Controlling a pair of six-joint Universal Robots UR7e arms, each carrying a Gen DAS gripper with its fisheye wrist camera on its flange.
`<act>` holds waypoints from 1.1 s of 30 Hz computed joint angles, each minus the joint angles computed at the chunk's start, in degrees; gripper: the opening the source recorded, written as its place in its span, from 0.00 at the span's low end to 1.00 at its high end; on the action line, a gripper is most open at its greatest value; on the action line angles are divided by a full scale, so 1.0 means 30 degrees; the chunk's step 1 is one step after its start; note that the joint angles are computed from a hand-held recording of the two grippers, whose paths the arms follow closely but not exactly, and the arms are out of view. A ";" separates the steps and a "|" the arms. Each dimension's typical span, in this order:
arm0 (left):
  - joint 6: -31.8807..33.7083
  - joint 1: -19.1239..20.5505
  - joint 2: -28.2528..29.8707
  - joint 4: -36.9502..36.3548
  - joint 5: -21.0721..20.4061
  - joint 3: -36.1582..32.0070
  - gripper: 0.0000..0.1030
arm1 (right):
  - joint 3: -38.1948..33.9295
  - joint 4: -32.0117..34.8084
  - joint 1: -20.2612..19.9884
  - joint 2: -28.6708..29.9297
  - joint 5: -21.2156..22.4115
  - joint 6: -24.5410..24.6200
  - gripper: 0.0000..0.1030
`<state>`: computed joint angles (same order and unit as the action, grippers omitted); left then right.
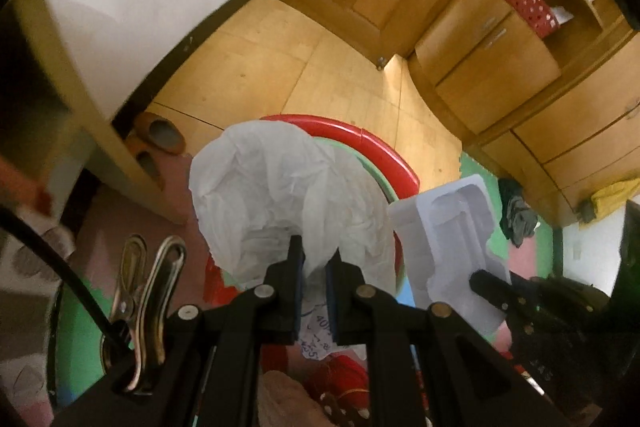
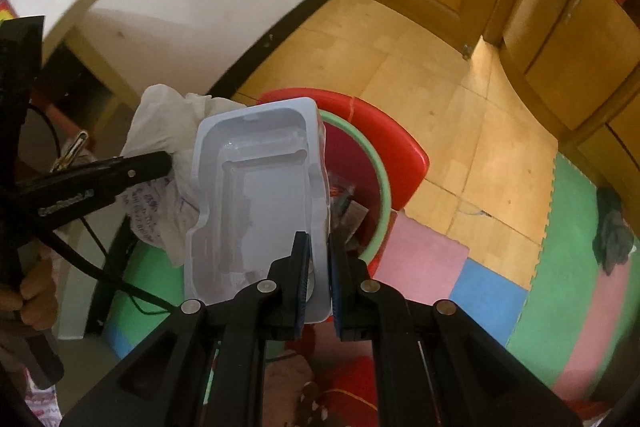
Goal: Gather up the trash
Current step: 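Open both tools to drop the bag and tray into the bucket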
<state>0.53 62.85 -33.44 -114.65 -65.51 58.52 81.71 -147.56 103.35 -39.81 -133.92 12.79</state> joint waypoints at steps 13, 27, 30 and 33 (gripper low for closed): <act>0.0364 0.0858 0.3709 0.0950 0.0580 -0.3143 0.09 | -0.0578 -0.0044 -0.1367 0.0792 0.0347 0.0528 0.11; -0.0138 0.1179 0.4858 0.2326 0.0693 -0.4418 0.37 | -0.1171 0.0373 -0.1832 0.1340 0.0627 0.0493 0.11; -0.0285 0.1144 0.4723 0.2544 0.0709 -0.4343 0.44 | -0.1363 0.0490 -0.1899 0.1445 0.0641 0.0534 0.11; -0.0233 0.1039 0.4394 0.2442 0.0901 -0.3972 0.46 | -0.1480 0.0593 -0.1947 0.1510 0.0846 0.0418 0.11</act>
